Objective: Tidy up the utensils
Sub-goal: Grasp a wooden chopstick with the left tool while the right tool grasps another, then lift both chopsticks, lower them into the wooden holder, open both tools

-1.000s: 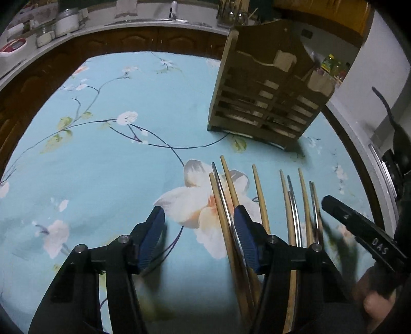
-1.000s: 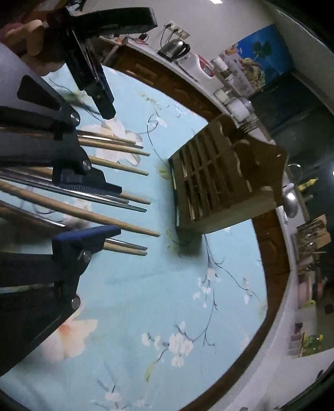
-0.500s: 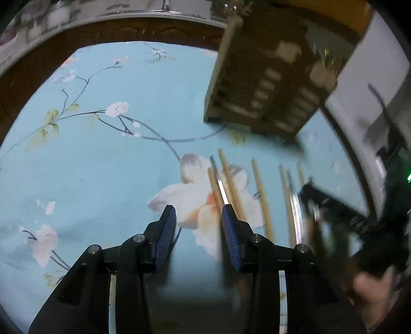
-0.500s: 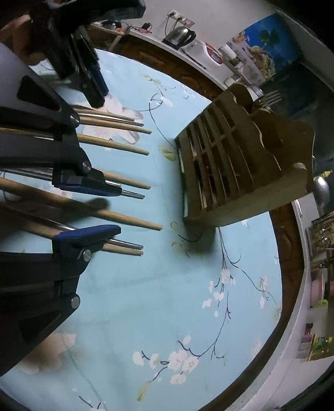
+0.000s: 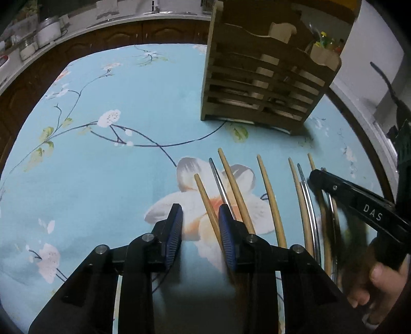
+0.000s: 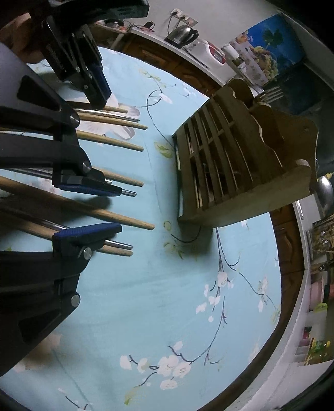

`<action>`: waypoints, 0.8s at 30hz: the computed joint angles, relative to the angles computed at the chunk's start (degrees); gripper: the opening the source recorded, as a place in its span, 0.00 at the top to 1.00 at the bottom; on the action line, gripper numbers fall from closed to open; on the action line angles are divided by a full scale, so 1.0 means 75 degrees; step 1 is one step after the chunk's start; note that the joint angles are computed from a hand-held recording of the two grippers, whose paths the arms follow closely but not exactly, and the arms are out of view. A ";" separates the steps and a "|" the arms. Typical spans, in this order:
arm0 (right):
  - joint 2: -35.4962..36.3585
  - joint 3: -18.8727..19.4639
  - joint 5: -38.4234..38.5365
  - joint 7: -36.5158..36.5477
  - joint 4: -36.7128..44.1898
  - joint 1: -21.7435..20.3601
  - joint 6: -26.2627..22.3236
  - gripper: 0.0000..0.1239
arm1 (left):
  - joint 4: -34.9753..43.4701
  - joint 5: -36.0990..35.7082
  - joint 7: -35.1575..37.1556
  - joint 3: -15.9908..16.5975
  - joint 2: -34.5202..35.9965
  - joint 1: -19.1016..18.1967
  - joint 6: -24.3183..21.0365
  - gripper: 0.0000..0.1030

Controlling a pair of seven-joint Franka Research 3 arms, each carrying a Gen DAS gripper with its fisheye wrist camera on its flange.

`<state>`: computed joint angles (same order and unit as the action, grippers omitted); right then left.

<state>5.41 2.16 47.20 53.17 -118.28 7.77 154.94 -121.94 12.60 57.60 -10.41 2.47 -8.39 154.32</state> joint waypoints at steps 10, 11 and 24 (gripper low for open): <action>0.0272 -0.0075 -0.2451 0.1305 0.0020 0.0399 0.1028 0.91 | 0.0507 0.1349 -0.0684 0.0067 0.0484 -0.0174 -0.0112 0.91; 0.0273 -0.0037 -0.2461 0.1298 0.0010 0.0376 0.1075 0.92 | 0.0501 0.1323 -0.0641 0.0058 0.0480 -0.0164 -0.0099 0.92; -0.1513 -0.0252 0.1690 -0.1546 -0.0713 0.0132 -0.0452 0.96 | -0.1363 -0.1994 0.1449 0.0220 -0.1585 -0.0235 0.1447 0.95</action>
